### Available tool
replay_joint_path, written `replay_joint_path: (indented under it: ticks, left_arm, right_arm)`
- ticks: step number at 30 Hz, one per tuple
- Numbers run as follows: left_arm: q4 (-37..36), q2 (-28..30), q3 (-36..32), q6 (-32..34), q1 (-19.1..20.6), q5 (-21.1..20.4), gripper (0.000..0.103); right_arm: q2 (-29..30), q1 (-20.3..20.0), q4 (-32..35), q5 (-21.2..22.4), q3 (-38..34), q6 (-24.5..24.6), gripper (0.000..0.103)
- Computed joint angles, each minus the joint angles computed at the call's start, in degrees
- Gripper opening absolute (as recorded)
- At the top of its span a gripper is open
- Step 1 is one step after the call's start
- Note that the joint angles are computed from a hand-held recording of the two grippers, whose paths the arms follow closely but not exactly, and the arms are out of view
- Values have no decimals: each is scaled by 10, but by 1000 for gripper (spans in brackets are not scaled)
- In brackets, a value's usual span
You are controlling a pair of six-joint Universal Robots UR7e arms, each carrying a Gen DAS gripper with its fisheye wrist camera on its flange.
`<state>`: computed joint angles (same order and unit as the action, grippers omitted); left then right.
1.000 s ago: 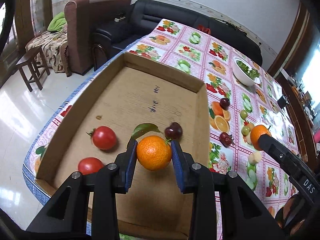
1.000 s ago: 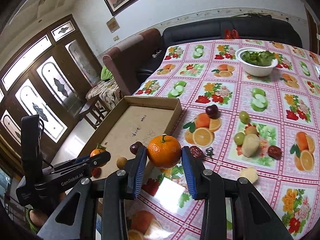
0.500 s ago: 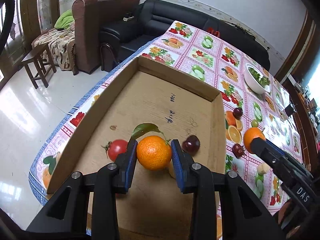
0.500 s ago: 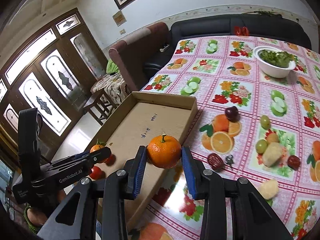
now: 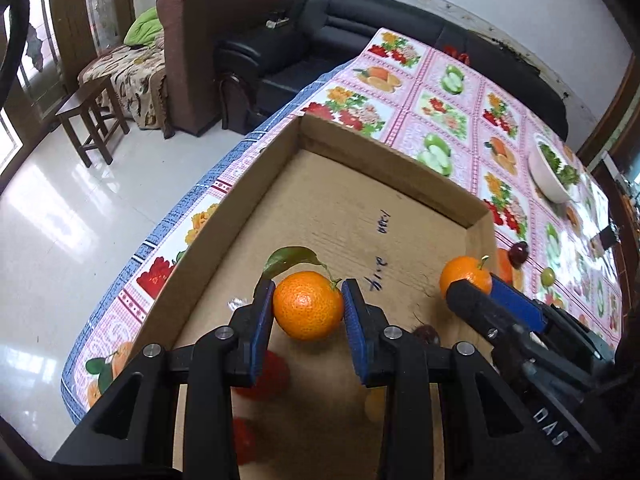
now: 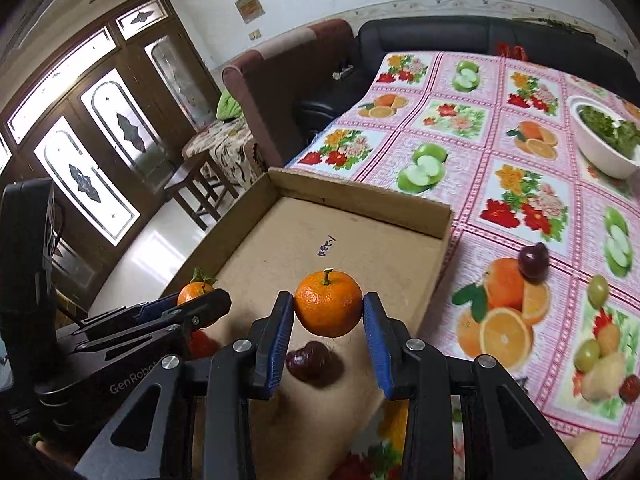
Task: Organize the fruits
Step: 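Carry both mandarins with both tools over the cardboard box, then open both tools to set the mandarins down in the box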
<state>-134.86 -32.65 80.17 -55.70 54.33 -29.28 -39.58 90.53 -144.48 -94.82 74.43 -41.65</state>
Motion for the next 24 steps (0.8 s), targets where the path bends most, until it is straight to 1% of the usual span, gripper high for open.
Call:
replay_joint_path:
  ticks: [4,9,15,17,19,21,24]
  left_arm:
    - [38,5,-16,-20,8,-5,32]
    - [71,10,-32,-35,17,-25,32]
    - [70,5,-28,-39,18,-40,33]
    - [67,3,-25,-43,17,-42,34]
    - [61,-3,-15,-49,13,-42,41]
    - [47,-7,-5,-48,10,-42,44]
    - [37,-11,4,-51,3,-41,44]
  right_arm:
    - [25,5,5,-26,-23,-9,36]
    - [44,7,11,-50,-37,-15,36]
    - [47,10,2,-62,-34,-29,40]
    - [45,10,0,-61,-32,-30,43]
    - [37,9,1,-53,-27,-28,46]
    - [29,9,-8,-48,-18,-29,49]
    - [13,7,-10,-34,-5,-28,52]
